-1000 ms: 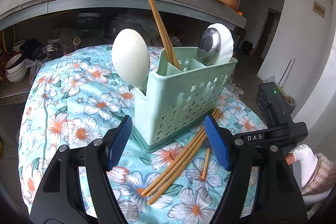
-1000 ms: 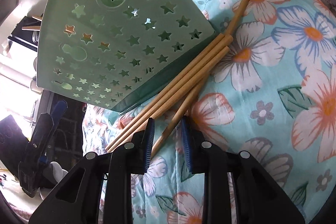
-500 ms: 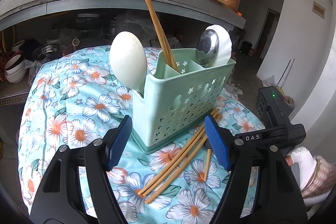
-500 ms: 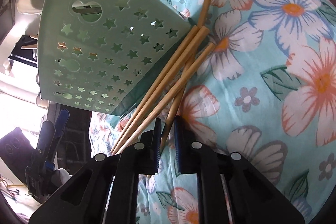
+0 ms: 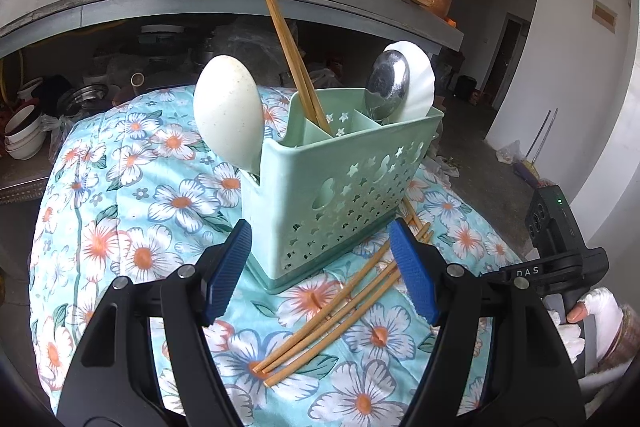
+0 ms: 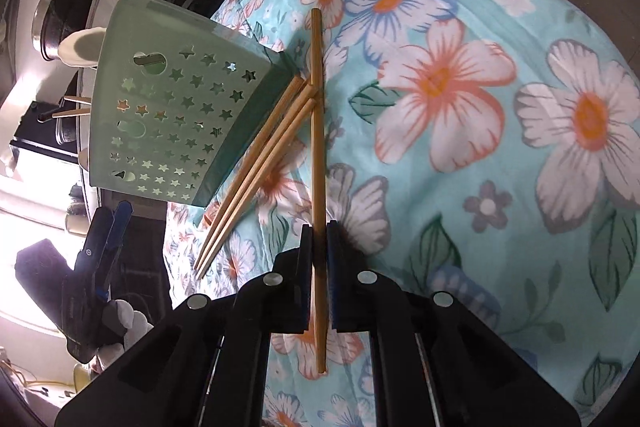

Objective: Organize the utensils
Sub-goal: 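Reach the right gripper to the bamboo chopsticks on the quilt and grasp one, then reach the left gripper to the chopsticks on the quilt and grasp one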

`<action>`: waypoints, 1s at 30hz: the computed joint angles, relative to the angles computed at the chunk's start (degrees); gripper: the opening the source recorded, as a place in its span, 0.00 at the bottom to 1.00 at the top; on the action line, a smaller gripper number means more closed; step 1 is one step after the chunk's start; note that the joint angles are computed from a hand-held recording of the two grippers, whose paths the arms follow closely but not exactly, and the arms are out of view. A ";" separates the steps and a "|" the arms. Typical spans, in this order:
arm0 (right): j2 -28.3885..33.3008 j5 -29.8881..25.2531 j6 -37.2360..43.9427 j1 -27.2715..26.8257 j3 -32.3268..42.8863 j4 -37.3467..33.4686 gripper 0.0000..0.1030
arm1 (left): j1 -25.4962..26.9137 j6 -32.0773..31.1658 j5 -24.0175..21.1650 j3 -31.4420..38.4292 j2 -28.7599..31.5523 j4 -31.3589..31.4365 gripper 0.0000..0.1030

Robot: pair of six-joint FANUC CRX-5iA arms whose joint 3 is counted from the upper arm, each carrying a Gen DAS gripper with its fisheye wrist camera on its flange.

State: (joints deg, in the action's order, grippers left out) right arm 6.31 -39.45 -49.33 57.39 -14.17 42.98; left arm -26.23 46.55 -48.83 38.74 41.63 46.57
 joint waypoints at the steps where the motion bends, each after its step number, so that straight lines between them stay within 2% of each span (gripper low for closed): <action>1: -0.45 -0.54 -0.72 0.36 -0.44 0.24 0.07 | -0.07 -0.01 -0.05 0.09 0.05 -0.01 0.66; 9: -1.78 -2.43 -4.22 2.48 -1.32 0.59 0.07 | -0.45 -0.22 -0.13 0.10 0.11 0.17 0.66; 13: -2.05 -0.08 -6.70 2.82 -2.39 1.61 0.07 | -0.58 -0.49 -0.19 0.02 0.08 0.39 0.66; 20: -1.78 4.44 -5.44 2.73 -2.06 0.54 0.07 | -0.73 -0.78 -0.42 0.20 0.30 0.78 0.66; 21: -2.00 4.65 -5.78 2.68 -2.31 1.58 0.10 | -0.74 -0.74 -0.49 0.28 0.34 0.76 0.66; 26: -1.12 -2.83 3.96 2.93 2.43 -2.11 0.10 | -0.94 -0.99 -0.30 0.09 0.16 0.88 0.66; 30: 0.87 -7.74 11.89 1.00 6.77 -5.21 0.10 | -0.99 -1.57 0.09 -0.99 -0.39 1.47 0.66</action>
State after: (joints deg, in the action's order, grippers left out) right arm 7.18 -47.19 -37.43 58.39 -7.39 37.77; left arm -27.22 44.97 -48.74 37.75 41.23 48.04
